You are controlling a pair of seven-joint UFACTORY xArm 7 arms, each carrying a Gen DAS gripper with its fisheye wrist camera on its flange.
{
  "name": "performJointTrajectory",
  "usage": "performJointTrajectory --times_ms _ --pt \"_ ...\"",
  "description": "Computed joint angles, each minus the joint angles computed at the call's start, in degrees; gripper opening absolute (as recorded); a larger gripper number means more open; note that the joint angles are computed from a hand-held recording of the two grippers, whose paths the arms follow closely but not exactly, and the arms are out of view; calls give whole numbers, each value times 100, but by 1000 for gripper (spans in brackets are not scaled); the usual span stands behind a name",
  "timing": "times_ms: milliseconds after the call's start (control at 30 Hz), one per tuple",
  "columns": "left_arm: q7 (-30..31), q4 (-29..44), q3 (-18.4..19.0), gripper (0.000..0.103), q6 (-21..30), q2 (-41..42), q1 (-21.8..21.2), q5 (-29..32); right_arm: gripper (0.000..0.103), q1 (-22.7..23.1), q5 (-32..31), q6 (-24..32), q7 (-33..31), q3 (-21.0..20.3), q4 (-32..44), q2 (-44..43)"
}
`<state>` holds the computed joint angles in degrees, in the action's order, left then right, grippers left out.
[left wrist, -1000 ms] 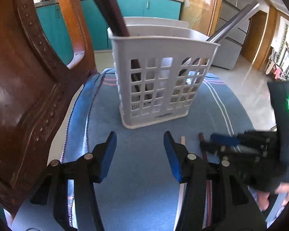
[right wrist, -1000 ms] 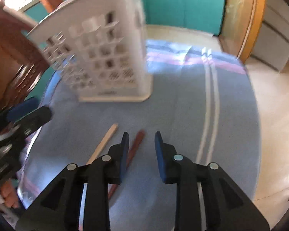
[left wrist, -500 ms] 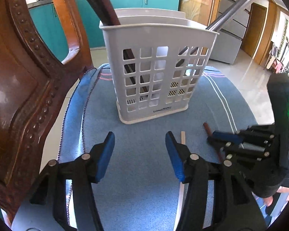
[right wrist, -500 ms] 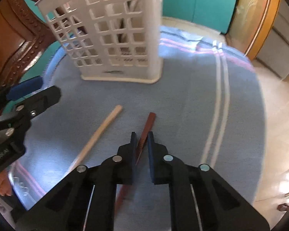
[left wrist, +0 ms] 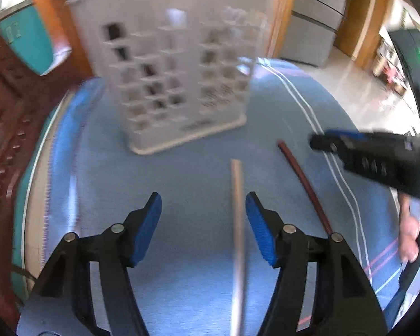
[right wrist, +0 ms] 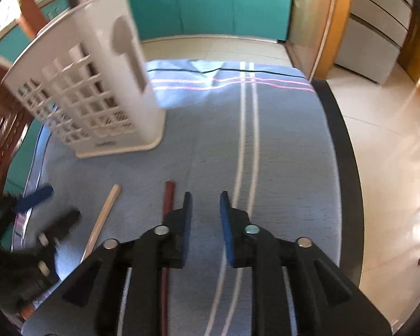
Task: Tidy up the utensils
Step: 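Grasp a light wooden chopstick with the left tool while the right tool grasps a reddish-brown one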
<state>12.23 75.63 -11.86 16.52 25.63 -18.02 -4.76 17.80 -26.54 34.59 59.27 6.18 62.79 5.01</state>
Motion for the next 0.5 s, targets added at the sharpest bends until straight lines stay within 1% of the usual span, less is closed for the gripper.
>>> performJointTrajectory --times_ms 33,100,167,200,233,267,300,333,367,433,500 --pt "11 2 23 64 10 35 -76 84 28 1 -14 -8 41 -4 -53 -43" --pt "-85 7 149 64 21 97 -262 277 29 -22 -14 -18 19 -8 -73 -55" --pt "-124 46 168 55 67 146 -306 356 29 -25 -6 -26 -26 7 -79 -59" --pt "-106 55 115 53 43 161 -263 313 29 -11 -10 -10 -29 23 -75 -68" --pt "-107 89 84 46 78 177 -226 270 29 20 -11 38 -2 53 -135 -164" --pt "-187 104 136 36 80 178 -262 288 29 21 -25 39 9 65 -108 -135" --pt "-328 150 231 33 102 196 -313 323 30 20 -24 33 -2 70 -111 -137" --pt "-479 231 314 26 150 236 -344 346 30 24 -37 26 2 76 -102 -118" --pt "-629 280 395 22 181 258 -378 389 30 29 -59 9 9 77 -72 -64" --pt "-924 354 535 21 229 291 -422 487 30 55 -40 42 -27 86 -38 -55" --pt "-945 412 459 21 280 326 -273 456 30 74 -19 40 -79 92 -22 -41"
